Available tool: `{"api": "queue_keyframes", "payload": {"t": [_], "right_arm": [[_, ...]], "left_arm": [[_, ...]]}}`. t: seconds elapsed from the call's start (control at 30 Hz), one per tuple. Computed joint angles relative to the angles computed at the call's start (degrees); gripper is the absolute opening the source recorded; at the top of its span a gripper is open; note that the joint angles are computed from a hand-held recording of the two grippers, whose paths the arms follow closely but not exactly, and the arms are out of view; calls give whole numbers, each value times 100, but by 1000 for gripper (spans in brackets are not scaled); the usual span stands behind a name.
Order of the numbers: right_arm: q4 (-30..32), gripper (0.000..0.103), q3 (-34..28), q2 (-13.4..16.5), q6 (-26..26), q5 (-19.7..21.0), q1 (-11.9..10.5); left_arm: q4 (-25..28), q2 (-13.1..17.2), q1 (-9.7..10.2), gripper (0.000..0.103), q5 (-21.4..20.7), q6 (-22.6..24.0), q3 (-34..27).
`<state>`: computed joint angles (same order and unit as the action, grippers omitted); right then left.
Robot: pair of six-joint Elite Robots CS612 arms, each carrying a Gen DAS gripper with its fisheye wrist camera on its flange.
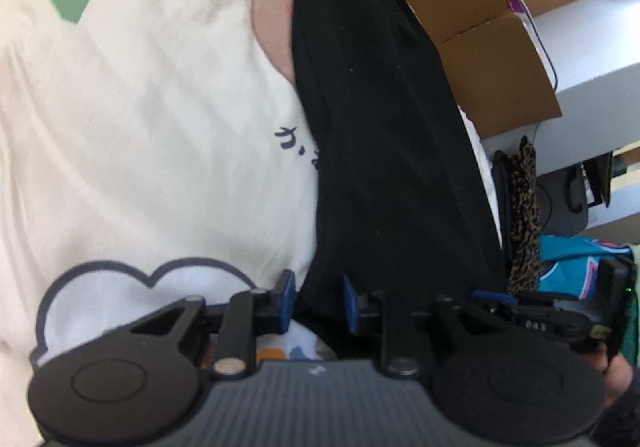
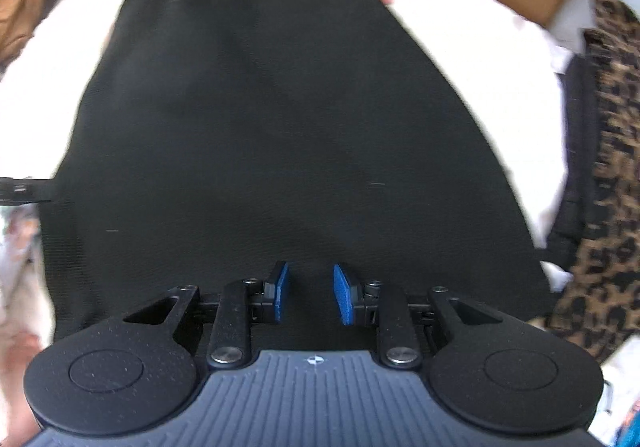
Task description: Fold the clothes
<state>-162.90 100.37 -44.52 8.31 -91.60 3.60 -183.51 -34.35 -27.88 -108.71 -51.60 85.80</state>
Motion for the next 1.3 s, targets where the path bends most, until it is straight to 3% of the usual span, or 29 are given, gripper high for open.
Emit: {"api": "queue_keyframes", "payload": {"t": [0.27, 0.6, 0.9, 1.3], "right_arm": [[-124, 32, 211, -87, 389, -734, -196], [-252, 32, 362, -88, 553, -841, -315], [-445, 32, 445, -95, 592, -892, -369], [-469, 33, 463, -82, 619, -1073, -410]], "left_arm": [[-103, 87, 38, 24, -196, -207, -61], [483, -94, -117, 9, 195, 238, -52], [779, -260, -203, 7, 552, 343, 10], [750, -236, -226, 6, 587, 238, -65]]}}
